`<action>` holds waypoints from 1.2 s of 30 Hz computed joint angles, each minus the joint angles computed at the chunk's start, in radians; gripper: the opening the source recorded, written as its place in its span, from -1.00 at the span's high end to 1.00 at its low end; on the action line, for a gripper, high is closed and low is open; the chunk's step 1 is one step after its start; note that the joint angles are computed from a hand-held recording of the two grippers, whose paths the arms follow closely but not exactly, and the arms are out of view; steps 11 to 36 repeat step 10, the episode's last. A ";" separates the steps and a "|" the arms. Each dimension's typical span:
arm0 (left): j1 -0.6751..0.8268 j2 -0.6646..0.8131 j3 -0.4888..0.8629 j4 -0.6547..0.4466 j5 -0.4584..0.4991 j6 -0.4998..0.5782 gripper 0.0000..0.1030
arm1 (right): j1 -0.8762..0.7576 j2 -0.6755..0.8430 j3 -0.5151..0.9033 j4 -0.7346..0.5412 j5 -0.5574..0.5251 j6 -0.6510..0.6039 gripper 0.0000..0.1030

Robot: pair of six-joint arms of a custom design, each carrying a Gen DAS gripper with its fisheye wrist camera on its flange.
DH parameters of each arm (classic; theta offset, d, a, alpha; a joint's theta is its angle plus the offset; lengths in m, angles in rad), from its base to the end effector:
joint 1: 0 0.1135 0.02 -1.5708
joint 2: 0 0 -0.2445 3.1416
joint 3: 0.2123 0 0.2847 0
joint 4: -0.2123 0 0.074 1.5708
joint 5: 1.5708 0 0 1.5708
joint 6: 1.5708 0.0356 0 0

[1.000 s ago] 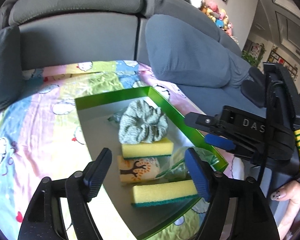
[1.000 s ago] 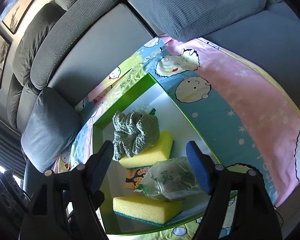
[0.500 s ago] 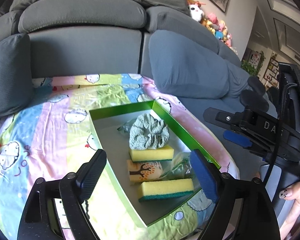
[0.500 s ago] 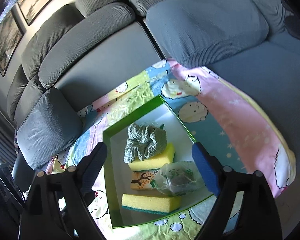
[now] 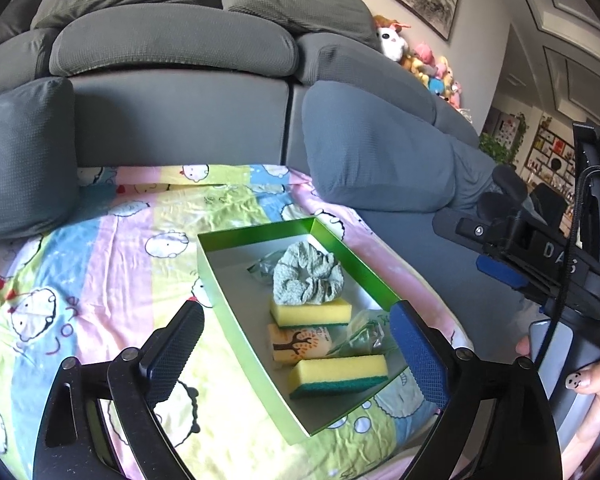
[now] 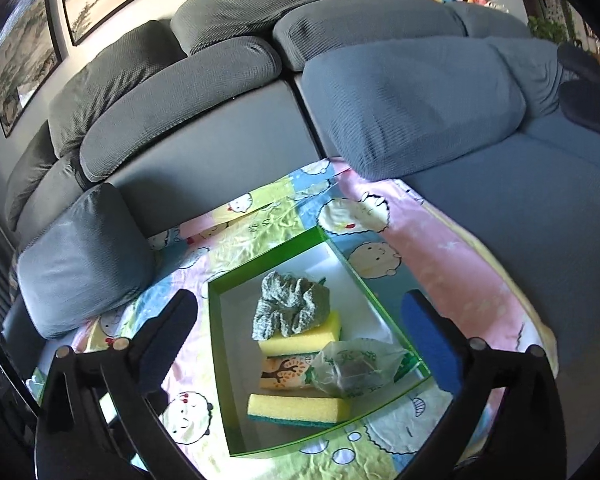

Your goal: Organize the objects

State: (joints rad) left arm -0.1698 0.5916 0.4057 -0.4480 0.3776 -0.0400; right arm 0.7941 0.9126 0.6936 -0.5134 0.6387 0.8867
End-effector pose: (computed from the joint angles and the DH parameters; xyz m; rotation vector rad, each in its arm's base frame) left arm 0.1830 -0.0447 0.1939 0.3539 2.1748 -0.5330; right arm 0.1773 0.1502 0.2364 0.4109 2.1071 0.2364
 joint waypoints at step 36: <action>0.069 -0.074 -0.011 -0.064 0.071 0.060 -0.83 | 0.083 0.112 0.118 -0.197 0.153 0.096 -0.97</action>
